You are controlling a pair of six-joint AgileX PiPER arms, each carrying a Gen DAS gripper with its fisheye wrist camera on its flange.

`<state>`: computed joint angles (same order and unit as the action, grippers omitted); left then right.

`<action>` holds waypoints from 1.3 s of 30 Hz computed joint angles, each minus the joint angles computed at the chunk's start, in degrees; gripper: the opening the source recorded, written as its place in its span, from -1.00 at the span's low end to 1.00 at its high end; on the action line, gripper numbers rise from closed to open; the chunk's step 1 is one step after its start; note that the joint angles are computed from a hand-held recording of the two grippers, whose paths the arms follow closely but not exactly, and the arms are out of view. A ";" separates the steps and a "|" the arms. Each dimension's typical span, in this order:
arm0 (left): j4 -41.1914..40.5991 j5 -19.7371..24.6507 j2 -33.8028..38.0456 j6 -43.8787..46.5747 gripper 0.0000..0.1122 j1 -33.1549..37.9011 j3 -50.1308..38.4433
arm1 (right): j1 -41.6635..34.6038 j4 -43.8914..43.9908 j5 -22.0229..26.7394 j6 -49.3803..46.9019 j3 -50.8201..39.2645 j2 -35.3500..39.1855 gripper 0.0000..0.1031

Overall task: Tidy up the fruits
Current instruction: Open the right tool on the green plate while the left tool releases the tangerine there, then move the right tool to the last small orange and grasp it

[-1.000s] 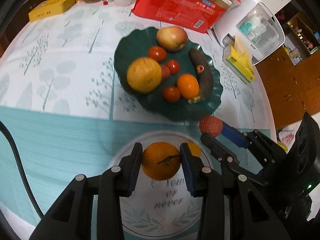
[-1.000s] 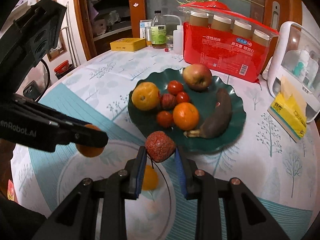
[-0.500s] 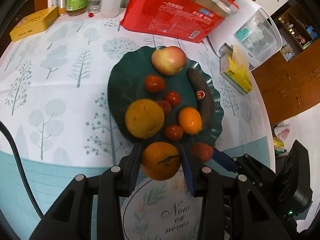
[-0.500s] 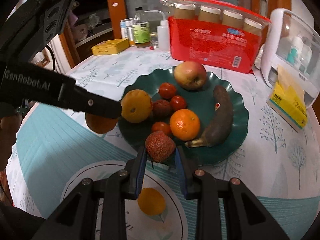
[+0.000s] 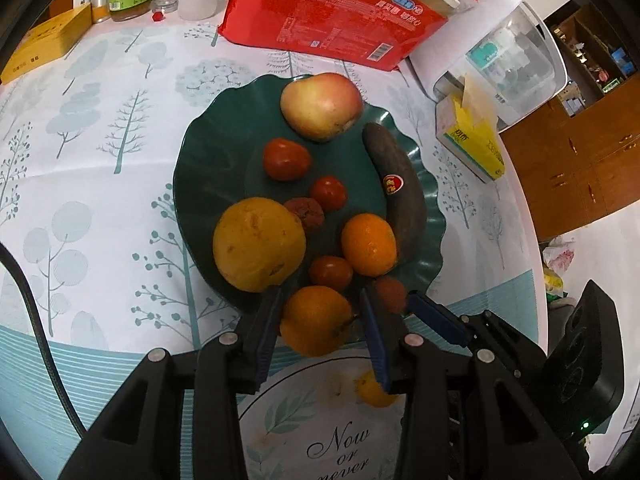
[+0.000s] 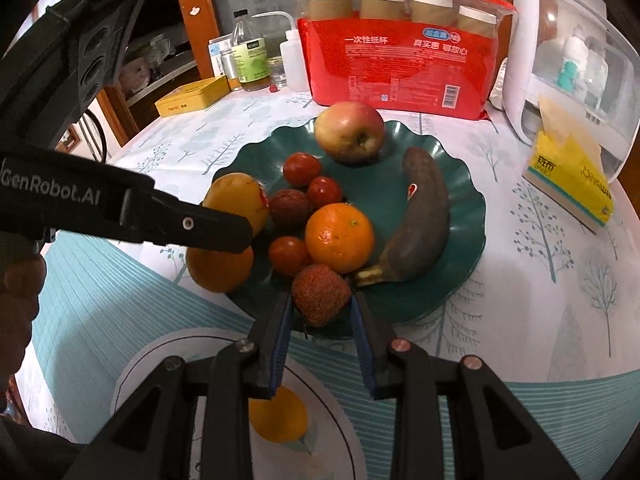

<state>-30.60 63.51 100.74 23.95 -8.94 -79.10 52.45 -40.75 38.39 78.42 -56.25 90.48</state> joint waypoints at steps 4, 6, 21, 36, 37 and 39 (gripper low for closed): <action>0.09 0.19 -0.92 -0.09 -0.28 0.11 0.09 | 0.17 -0.51 0.32 1.04 0.57 -1.11 -0.20; -0.24 0.14 -1.60 -0.14 -0.17 0.40 0.29 | 0.59 -0.55 1.50 1.11 0.50 -1.57 -0.17; -0.73 2.27 -11.32 4.81 0.10 5.48 5.87 | 7.50 -0.44 11.12 10.50 2.36 -7.51 -0.15; 1.91 4.83 -15.33 13.47 0.19 14.62 12.31 | 12.14 2.74 9.26 24.11 2.58 -4.65 0.06; 2.06 5.06 -15.30 14.10 0.19 15.11 12.48 | 12.04 3.21 8.85 24.54 2.44 -4.13 0.06; 2.38 5.53 -15.11 15.28 0.19 16.10 12.71 | 11.98 3.70 8.02 26.08 2.31 -3.13 0.06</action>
<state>-28.22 69.05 85.62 39.24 7.16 -66.39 64.43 -37.05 46.41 104.50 -53.95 87.35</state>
